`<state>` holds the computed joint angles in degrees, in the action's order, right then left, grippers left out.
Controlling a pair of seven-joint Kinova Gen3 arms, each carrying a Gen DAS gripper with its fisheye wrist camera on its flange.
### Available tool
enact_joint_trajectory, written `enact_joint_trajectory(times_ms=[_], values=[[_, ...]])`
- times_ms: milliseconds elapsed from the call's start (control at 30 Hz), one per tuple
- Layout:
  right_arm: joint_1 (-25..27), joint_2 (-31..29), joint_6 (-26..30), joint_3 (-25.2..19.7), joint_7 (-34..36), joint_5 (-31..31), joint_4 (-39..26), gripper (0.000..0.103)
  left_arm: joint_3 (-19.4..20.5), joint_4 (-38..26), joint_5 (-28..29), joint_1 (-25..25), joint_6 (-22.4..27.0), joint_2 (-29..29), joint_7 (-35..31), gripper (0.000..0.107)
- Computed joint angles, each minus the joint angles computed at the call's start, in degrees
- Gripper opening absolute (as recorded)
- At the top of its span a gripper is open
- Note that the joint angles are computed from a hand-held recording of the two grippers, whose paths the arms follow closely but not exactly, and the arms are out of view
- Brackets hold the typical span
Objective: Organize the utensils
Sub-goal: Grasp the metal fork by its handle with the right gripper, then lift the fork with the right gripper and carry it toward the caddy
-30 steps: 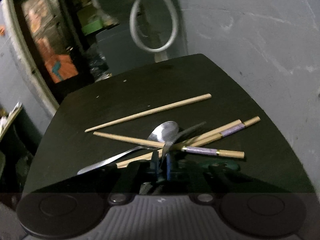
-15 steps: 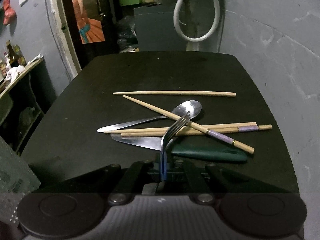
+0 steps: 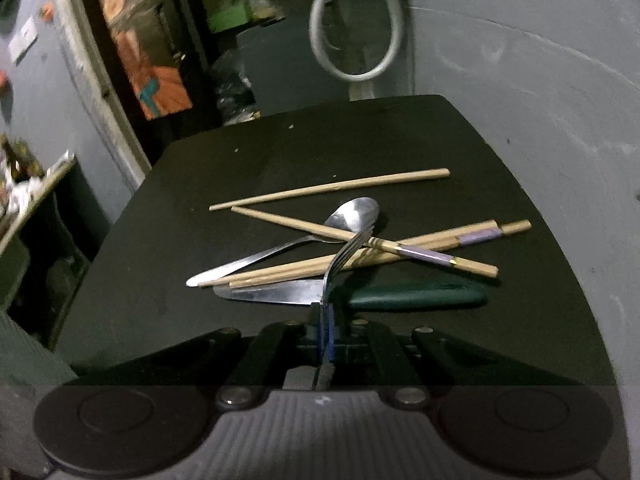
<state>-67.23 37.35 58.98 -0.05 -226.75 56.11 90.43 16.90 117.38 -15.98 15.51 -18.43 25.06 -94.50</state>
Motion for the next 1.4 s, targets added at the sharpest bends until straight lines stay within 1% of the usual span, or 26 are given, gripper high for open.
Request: enact_joint_trajectory(times_ms=[67, 167, 367, 600, 700, 767, 933, 1067, 1167, 1233, 1333, 1400], values=[[-0.8, -0.7, -1.0, 0.5, -4.1, 1.0, 2.0, 0.003, -0.1, 0.0, 0.0, 0.1, 0.0, 0.0, 0.0, 0.079], [-0.8, -1.2, -1.1, 0.0, -5.9, 1.8, 3.4, 0.003, -0.1, 0.0, 0.0, 0.1, 0.0, 0.0, 0.0, 0.079], [0.2, -1.0, -0.4, -1.2, -2.9, 1.7, 2.2, 0.003, -0.1, 0.0, 0.0, 0.1, 0.0, 0.0, 0.0, 0.079], [0.1, -1.1, -0.4, -1.1, -4.0, 1.2, 2.6, 0.003, -0.2, 0.0, 0.1, 0.2, 0.0, 0.0, 0.0, 0.079], [0.4, -1.4, -1.6, -1.1, -5.2, 1.3, 3.5, 0.004, -0.1, 0.0, 0.1, 0.1, 0.0, 0.0, -0.1, 0.079], [0.7, -1.4, -2.0, -1.1, -5.1, 1.1, 3.6, 0.007, -0.1, 0.0, 0.1, 0.2, 0.0, 0.0, -0.1, 0.079], [1.2, -1.4, -2.9, -0.9, -4.8, 1.6, 4.0, 0.007, -0.2, 0.0, 0.2, 0.2, 0.0, 0.0, -0.1, 0.079], [0.9, -1.2, -2.9, -0.6, -4.7, 2.1, 4.0, 0.003, -0.1, 0.0, 0.1, 0.2, 0.0, 0.0, -0.1, 0.079], [-0.6, -1.7, -2.5, -0.1, -8.1, 4.2, 4.9, 0.002, -0.2, 0.0, 0.1, 0.2, 0.0, 0.0, -0.1, 0.079], [-1.7, -2.3, -2.2, 0.1, -11.0, 6.7, 6.1, 0.002, -0.1, 0.0, 0.1, 0.1, -0.1, 0.1, -0.1, 0.079], [-3.0, -2.8, 0.9, -0.8, -13.6, 10.1, 6.2, 0.002, -0.1, 0.0, 0.0, 0.1, -0.1, 0.1, 0.0, 0.079], [-5.2, -3.0, 3.5, -0.6, -17.8, 14.0, 6.9, 0.002, -0.2, -0.1, 0.0, 0.2, 0.0, 0.1, -0.2, 0.079]])
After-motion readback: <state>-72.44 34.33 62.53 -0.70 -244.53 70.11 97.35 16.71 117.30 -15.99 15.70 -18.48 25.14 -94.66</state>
